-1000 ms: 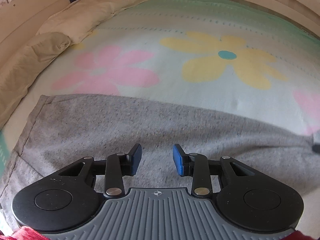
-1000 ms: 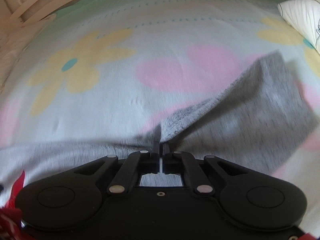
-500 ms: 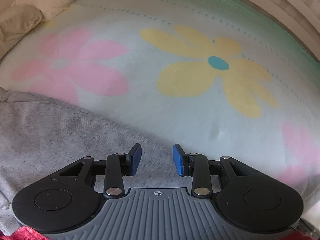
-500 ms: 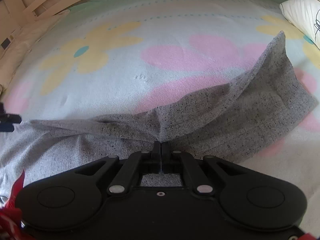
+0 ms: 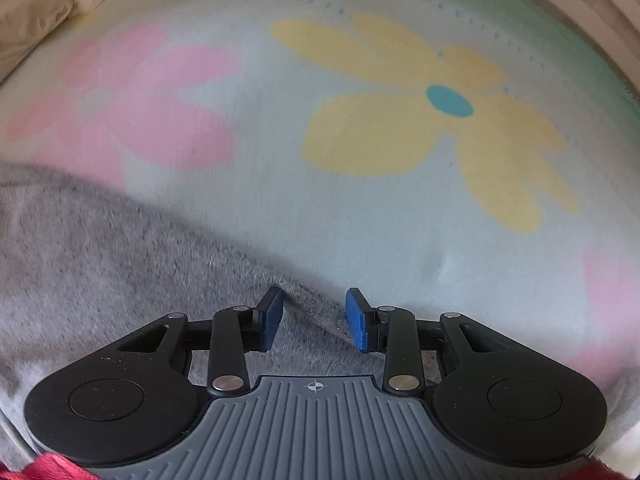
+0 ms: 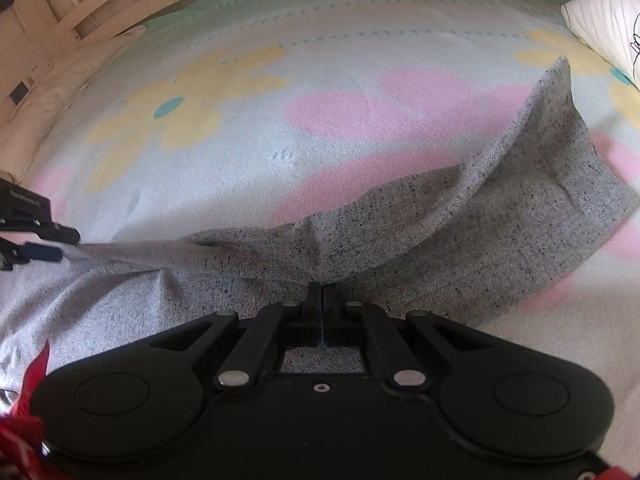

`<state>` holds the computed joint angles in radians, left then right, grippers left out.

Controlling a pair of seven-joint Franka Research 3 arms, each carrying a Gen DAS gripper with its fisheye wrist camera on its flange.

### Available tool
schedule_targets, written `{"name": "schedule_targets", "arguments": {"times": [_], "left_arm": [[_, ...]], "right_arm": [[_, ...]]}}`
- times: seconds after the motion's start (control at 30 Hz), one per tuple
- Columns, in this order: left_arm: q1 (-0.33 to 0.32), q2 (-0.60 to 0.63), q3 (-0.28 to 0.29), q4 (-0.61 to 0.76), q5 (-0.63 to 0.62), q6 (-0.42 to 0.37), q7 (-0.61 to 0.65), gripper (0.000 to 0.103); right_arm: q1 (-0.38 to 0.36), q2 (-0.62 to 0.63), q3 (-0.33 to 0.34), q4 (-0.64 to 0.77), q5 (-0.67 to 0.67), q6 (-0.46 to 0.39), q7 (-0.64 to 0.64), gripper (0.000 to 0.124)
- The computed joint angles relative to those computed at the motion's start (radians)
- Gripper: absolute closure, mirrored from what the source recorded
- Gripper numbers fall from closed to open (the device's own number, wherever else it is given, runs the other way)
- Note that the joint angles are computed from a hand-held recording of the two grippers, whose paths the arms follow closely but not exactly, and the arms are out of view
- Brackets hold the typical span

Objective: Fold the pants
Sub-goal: 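Close the left tool on the other cuff while the right tool holds its cuff, then lift both cuffs and carry them over the legs toward the waistband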

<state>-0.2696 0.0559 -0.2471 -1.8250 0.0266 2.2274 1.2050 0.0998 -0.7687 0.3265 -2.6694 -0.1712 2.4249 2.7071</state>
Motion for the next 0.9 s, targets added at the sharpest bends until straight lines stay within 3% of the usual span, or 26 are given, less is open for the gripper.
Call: {"name": "schedule_targets", "arguments": {"times": [0.1,0.13,0.17,0.27,0.4,0.5,0.67,0.73,0.9], "left_arm": [[0.0,0.014,0.0,0.001,-0.01,-0.012,-0.02,0.069],[0.002,0.015,0.001,-0.006,-0.022,-0.002,-0.029,0.074],[0.006,0.007,0.002,-0.027,-0.042,0.033,-0.032,0.093],[0.016,-0.048,0.008,-0.104,-0.096,0.125,-0.046,0.099],[0.007,-0.16,0.008,-0.204,-0.037,0.188,-0.035,0.1],[-0.004,-0.273,0.013,-0.289,0.016,0.228,-0.026,0.1],[-0.042,-0.479,0.055,-0.421,-0.031,0.235,0.023,0.1],[-0.031,-0.537,0.04,-0.472,-0.02,0.273,0.012,0.1],[-0.073,-0.748,0.078,-0.623,-0.004,0.243,-0.002,0.1]], "right_arm": [[-0.001,-0.003,0.004,0.0,-0.006,-0.005,0.0,0.12],[-0.001,-0.002,0.006,-0.001,-0.008,-0.003,0.002,0.12],[-0.001,-0.002,0.008,-0.004,-0.01,0.0,0.005,0.12],[-0.001,-0.011,0.009,-0.011,-0.008,0.006,0.021,0.12],[0.005,-0.052,0.019,-0.022,0.002,-0.001,0.045,0.12],[0.018,-0.101,0.039,-0.008,0.005,-0.066,0.065,0.12],[0.067,-0.214,0.056,0.012,0.03,-0.193,0.077,0.12],[0.08,-0.252,0.063,0.018,0.038,-0.224,0.078,0.12],[0.065,-0.308,0.089,0.05,0.052,-0.261,0.114,0.094]]}}
